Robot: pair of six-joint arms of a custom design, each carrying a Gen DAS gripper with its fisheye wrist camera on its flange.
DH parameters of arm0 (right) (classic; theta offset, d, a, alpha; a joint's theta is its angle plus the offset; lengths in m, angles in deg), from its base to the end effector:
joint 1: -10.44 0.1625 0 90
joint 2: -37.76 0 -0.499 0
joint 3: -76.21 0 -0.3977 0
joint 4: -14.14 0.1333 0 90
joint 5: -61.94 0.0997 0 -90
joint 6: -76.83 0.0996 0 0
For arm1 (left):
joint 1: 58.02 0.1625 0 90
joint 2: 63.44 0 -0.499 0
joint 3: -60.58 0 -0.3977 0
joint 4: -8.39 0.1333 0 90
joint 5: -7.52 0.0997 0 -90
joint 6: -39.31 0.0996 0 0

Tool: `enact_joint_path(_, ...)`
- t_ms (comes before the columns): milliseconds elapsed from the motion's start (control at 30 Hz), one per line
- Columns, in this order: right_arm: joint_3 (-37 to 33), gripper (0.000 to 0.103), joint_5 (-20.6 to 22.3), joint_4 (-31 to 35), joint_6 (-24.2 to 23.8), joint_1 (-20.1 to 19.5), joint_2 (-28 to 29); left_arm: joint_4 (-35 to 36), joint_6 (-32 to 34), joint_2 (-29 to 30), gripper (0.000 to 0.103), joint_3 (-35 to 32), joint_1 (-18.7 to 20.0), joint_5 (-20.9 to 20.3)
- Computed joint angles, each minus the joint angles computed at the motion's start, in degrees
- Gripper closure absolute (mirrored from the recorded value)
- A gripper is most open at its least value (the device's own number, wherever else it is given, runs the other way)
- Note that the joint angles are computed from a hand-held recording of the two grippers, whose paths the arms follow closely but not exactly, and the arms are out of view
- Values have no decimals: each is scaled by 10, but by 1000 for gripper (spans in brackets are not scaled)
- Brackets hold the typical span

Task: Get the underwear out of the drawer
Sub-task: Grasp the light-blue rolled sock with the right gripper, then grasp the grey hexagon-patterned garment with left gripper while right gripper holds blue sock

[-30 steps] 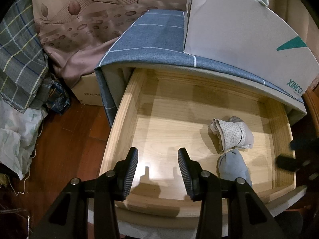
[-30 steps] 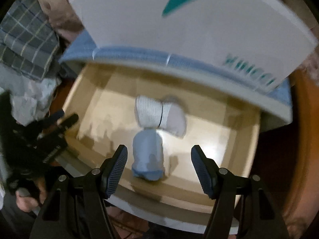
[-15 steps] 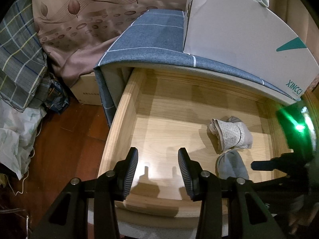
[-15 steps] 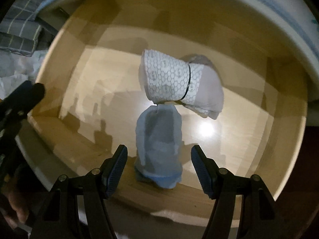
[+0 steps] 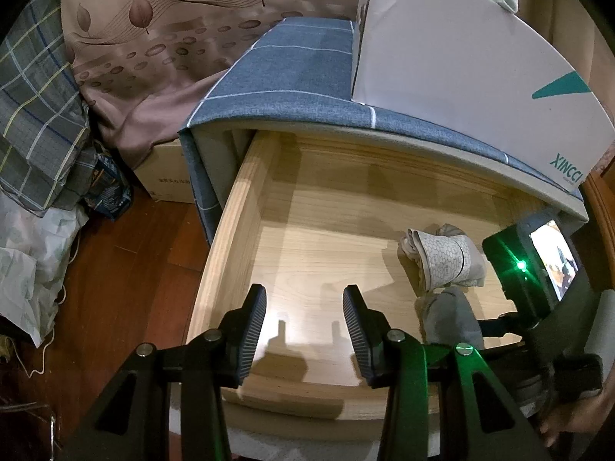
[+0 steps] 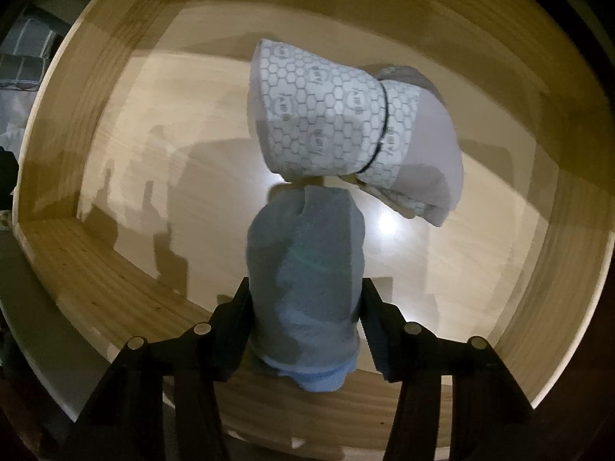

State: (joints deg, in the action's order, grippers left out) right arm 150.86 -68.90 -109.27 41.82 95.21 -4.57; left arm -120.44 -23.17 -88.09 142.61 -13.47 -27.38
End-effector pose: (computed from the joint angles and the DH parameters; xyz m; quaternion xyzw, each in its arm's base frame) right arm -0.0056 -0.8090 0.2125 0.2376 -0.9065 -0.1116 0.3307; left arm -0.3796 -0.6754 -0.0501 -0.0558 0.8764 -0.2851 0.3841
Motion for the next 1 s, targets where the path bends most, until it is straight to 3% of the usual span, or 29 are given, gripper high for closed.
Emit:
enact_joint_path(467,8,56,-19,-31,23,-31,-19,4,-1,2,61,-2,1,2)
enact_joint_path(1000,37,59,-37,-104,-14,-31,-23,49,-7,10,61,-20,0,4)
